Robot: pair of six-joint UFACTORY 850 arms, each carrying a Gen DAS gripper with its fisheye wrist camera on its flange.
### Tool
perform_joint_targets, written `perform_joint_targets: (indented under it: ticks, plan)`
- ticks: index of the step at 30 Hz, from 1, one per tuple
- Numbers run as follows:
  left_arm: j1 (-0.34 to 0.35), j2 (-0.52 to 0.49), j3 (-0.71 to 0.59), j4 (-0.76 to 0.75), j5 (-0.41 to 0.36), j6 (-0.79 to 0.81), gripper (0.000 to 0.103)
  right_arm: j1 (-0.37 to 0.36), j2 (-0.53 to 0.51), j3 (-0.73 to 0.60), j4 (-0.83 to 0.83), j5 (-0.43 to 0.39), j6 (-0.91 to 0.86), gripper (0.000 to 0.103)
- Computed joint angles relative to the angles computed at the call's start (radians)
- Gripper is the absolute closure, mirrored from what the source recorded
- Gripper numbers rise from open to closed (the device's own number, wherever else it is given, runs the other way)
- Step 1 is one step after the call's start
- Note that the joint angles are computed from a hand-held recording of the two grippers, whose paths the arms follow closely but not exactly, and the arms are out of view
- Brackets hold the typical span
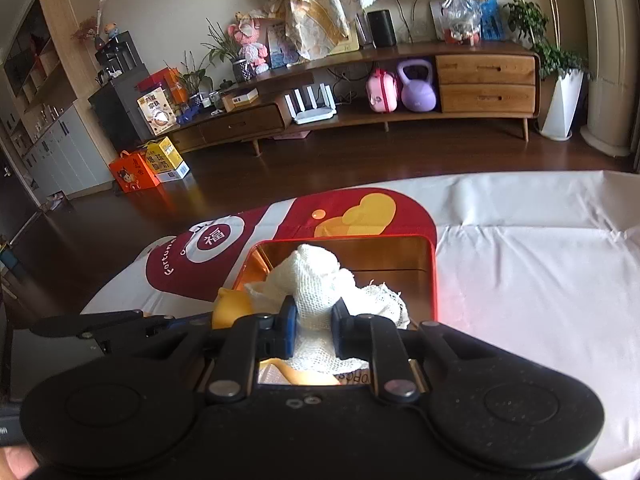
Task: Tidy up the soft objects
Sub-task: 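Carry the knitted cloth and rubber duck with both tools into the red tin, then open both tools to drop the cloth and duck inside the tin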
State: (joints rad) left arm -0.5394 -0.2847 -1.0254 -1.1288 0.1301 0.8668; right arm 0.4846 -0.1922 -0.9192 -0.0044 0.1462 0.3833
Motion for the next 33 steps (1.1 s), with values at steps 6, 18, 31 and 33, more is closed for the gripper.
perform_joint_targets:
  ticks: [6, 18, 31, 33]
  plan:
    - [0.010, -0.056, -0.039, -0.063, -0.015, 0.068, 0.070, -0.016, -0.066, -0.041, -0.079, -0.009, 0.081, 0.085]
    - [0.019, -0.110, -0.066, 0.014, -0.033, -0.007, 0.070, -0.042, -0.118, -0.052, -0.283, -0.025, 0.304, 0.081]
    - [0.015, -0.098, -0.057, -0.140, -0.018, 0.111, 0.054, -0.030, -0.080, -0.037, -0.012, -0.026, 0.031, 0.063]
    - [0.016, -0.089, -0.051, -0.116, -0.025, 0.078, 0.048, -0.028, -0.069, -0.030, 0.041, -0.021, -0.020, 0.060]
